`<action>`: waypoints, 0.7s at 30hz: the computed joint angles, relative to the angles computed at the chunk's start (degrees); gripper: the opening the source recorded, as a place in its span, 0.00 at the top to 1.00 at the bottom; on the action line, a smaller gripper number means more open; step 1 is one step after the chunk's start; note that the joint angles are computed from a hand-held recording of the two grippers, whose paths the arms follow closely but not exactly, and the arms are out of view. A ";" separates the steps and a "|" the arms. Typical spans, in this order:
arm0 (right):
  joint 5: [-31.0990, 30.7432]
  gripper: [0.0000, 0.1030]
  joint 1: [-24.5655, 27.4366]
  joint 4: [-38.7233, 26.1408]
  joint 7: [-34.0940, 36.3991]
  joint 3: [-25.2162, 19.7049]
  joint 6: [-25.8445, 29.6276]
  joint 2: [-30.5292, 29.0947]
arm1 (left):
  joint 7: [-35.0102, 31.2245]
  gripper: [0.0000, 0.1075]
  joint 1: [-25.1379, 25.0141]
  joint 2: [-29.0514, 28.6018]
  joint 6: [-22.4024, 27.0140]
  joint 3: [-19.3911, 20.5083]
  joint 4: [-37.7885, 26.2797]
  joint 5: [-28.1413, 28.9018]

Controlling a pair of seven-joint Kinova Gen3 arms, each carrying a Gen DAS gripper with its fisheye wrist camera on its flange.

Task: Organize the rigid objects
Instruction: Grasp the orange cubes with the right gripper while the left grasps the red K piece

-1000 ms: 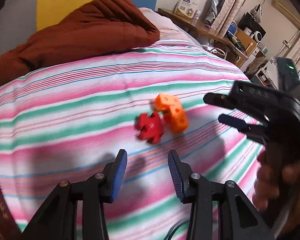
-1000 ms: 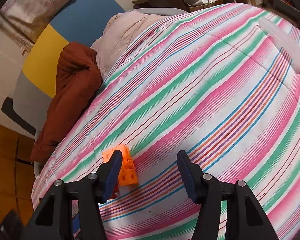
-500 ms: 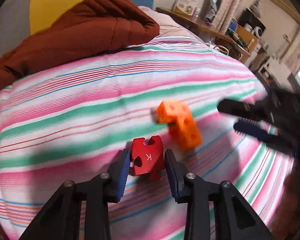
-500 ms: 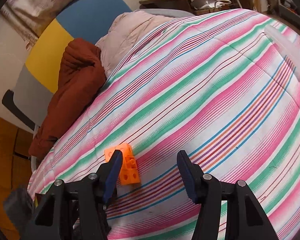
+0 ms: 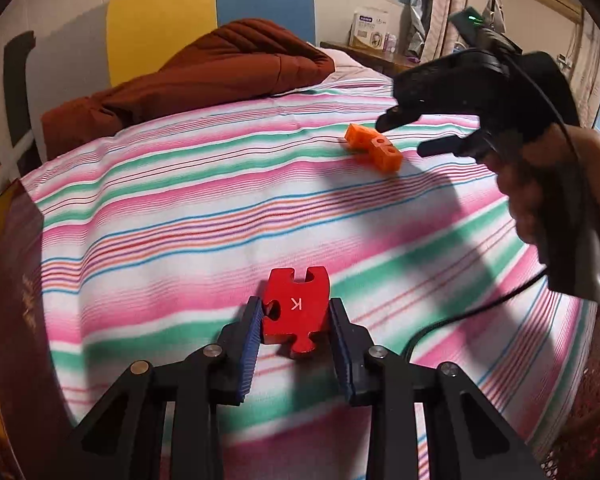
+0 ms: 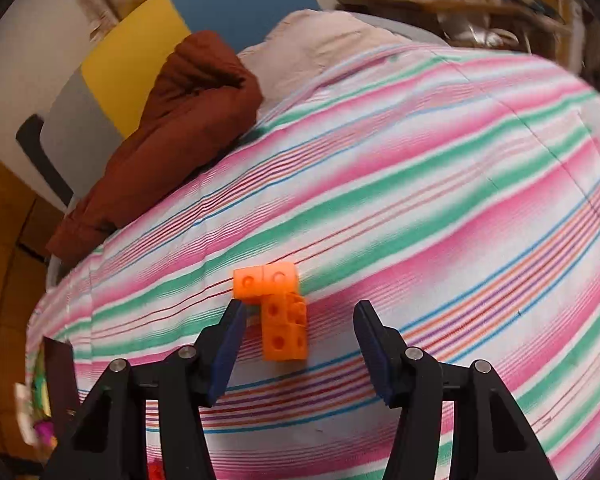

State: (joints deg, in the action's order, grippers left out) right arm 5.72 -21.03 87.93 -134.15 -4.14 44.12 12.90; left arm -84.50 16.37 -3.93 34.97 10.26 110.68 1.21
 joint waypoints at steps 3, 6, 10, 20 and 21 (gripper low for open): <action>2.92 0.44 1.41 -0.09 0.34 -3.04 -1.10 0.29 | -0.64 0.70 -0.07 -0.78 -0.51 -0.49 0.89 1.30; 5.16 0.44 -1.09 -1.12 0.44 -1.82 -0.26 1.52 | -0.16 0.70 -0.17 -0.80 -1.05 -0.11 1.17 0.99; 6.82 0.74 -5.19 -4.98 4.01 1.03 5.76 4.91 | 1.27 0.70 -0.09 -0.86 -1.63 0.43 1.45 -0.61; 1.11 0.74 -1.75 -7.05 17.45 -5.92 6.30 6.29 | 1.75 0.71 -0.08 -1.29 -2.63 0.38 2.17 -0.54; -0.28 0.74 -1.07 -6.33 18.38 -5.86 5.28 5.91 | 1.76 0.71 -0.11 -1.37 -2.56 0.27 2.18 -0.42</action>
State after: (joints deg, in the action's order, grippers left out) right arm 5.45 -22.10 81.59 -115.78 -10.00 49.40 18.81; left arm -82.75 16.26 -5.30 32.41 10.53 112.86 0.79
